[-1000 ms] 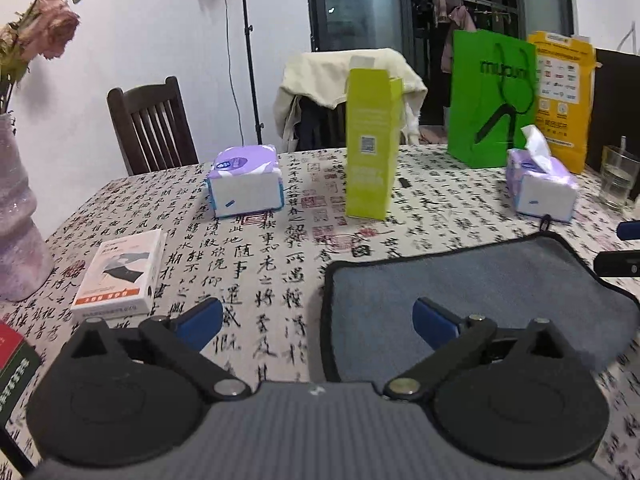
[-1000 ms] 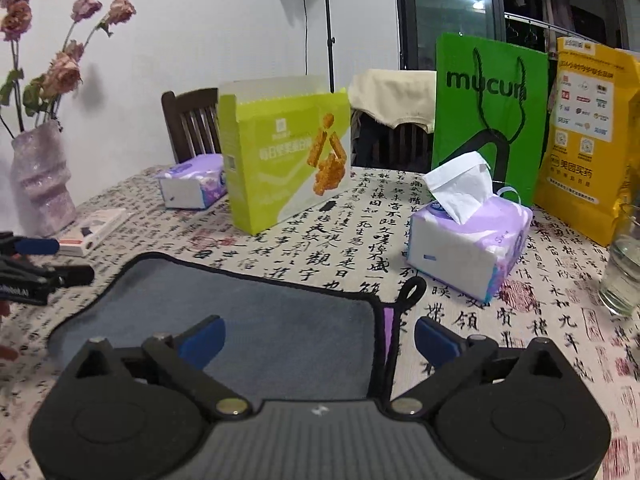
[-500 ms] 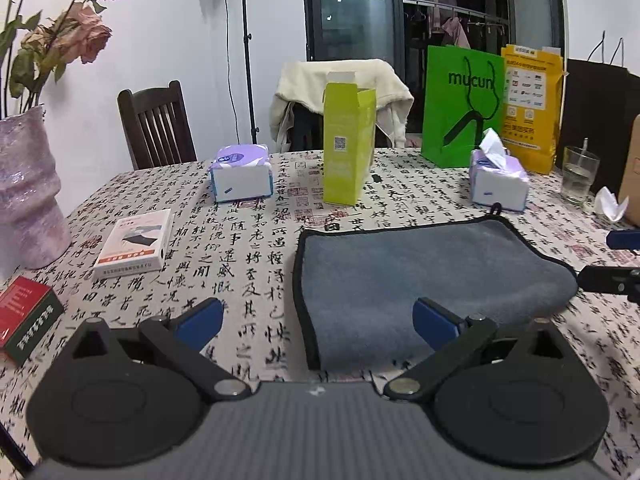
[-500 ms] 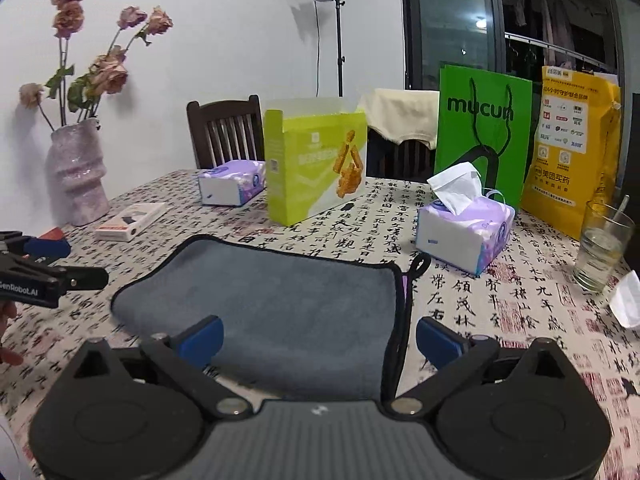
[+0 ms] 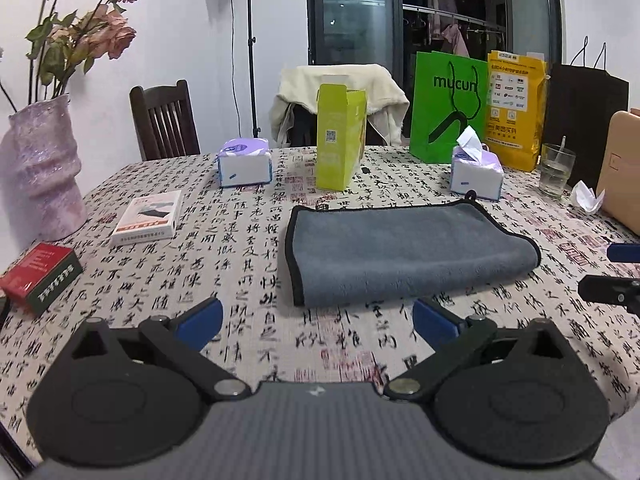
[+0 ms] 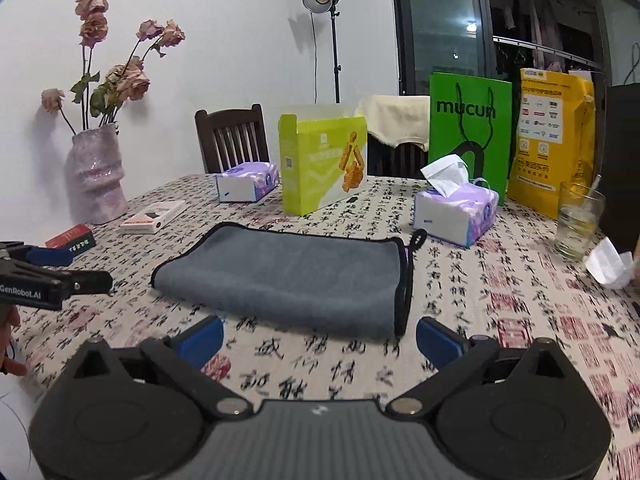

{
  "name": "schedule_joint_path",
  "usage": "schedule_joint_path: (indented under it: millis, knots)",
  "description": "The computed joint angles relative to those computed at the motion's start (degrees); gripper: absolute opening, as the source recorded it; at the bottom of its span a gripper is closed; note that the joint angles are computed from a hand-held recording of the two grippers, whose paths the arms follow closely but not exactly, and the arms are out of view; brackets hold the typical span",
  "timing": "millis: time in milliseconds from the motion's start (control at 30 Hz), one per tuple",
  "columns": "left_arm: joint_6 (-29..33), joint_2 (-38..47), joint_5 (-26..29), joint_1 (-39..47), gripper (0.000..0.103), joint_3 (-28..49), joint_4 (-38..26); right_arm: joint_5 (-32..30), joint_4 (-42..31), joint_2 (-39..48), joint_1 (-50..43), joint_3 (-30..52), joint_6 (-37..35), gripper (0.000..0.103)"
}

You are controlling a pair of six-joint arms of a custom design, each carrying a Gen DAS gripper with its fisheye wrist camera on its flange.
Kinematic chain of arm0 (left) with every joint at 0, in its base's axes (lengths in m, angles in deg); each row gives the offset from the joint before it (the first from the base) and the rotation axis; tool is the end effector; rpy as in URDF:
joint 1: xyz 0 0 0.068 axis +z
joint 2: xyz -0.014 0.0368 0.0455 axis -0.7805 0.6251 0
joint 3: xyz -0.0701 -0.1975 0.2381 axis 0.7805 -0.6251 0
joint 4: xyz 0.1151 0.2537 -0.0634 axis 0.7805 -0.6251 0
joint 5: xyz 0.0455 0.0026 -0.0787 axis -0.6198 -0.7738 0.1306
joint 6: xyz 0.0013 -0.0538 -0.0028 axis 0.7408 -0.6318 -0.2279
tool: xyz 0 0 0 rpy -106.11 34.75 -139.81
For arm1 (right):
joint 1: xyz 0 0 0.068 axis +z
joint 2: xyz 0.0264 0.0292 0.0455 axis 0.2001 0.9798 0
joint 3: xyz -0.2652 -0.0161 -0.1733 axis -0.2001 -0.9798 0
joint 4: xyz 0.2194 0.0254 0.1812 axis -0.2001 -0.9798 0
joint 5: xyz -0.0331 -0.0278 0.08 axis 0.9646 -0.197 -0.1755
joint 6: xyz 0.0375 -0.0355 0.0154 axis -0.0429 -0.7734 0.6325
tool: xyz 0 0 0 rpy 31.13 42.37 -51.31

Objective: Fold towel

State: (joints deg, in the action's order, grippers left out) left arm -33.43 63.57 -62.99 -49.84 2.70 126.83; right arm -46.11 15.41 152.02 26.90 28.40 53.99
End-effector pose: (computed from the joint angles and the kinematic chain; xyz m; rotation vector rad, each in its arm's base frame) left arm 0.3138 -0.0004 0.0733 0.2995 2.0854 -0.1328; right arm 0.2865 0.0761 0.0599 -0.1153 2.0648 0.1659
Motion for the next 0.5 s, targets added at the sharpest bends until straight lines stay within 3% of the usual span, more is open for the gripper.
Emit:
schedule_joint_path:
  millis: [500]
  knots:
    - [-0.6,-4.8,2.5,1.5,0.103,-12.9,9.5,6.5,15.9,1.2,7.8,-12.7,3.6,0.103]
